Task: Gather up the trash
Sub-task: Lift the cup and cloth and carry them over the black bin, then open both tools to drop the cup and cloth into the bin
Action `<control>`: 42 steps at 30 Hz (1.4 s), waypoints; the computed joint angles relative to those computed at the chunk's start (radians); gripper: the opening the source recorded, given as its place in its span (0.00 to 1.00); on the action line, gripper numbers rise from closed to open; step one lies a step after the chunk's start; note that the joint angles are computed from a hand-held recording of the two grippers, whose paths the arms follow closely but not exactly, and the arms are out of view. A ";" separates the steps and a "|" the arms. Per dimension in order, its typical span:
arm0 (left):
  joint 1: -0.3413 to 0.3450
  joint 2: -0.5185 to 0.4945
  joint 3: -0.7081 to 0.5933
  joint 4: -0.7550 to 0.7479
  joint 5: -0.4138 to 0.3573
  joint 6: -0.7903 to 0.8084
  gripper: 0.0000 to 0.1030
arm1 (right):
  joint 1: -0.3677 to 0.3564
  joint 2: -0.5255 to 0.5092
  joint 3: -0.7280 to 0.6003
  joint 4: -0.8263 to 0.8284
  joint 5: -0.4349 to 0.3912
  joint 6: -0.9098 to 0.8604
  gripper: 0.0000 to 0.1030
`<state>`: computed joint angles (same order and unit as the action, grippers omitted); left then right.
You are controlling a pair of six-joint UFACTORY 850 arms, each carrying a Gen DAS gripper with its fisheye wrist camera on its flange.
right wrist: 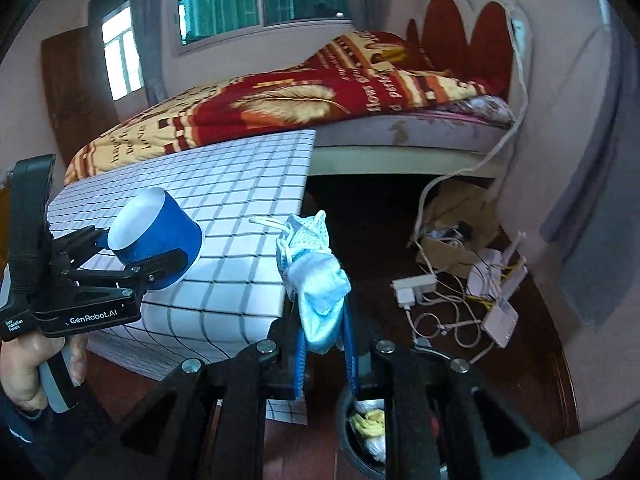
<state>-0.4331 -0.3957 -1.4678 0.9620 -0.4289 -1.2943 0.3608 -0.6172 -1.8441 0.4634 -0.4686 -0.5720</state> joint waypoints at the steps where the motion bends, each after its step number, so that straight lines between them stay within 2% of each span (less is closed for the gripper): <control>1: -0.009 -0.016 -0.018 -0.022 0.006 0.026 0.77 | -0.010 0.008 0.015 -0.006 0.004 0.007 0.17; 17: -0.111 -0.219 -0.244 -0.414 0.041 0.480 0.77 | -0.152 0.066 0.187 -0.057 0.032 0.091 0.17; 26: -0.123 -0.328 -0.339 -0.643 0.004 0.708 0.77 | -0.199 0.037 0.233 0.001 0.003 0.026 0.17; 32: -0.103 -0.398 -0.410 -0.824 -0.036 0.873 0.77 | -0.210 -0.001 0.238 -0.001 -0.018 0.018 0.17; 42: -0.091 -0.494 -0.500 -0.980 -0.094 1.003 0.77 | -0.214 -0.102 0.179 -0.015 -0.074 -0.004 0.17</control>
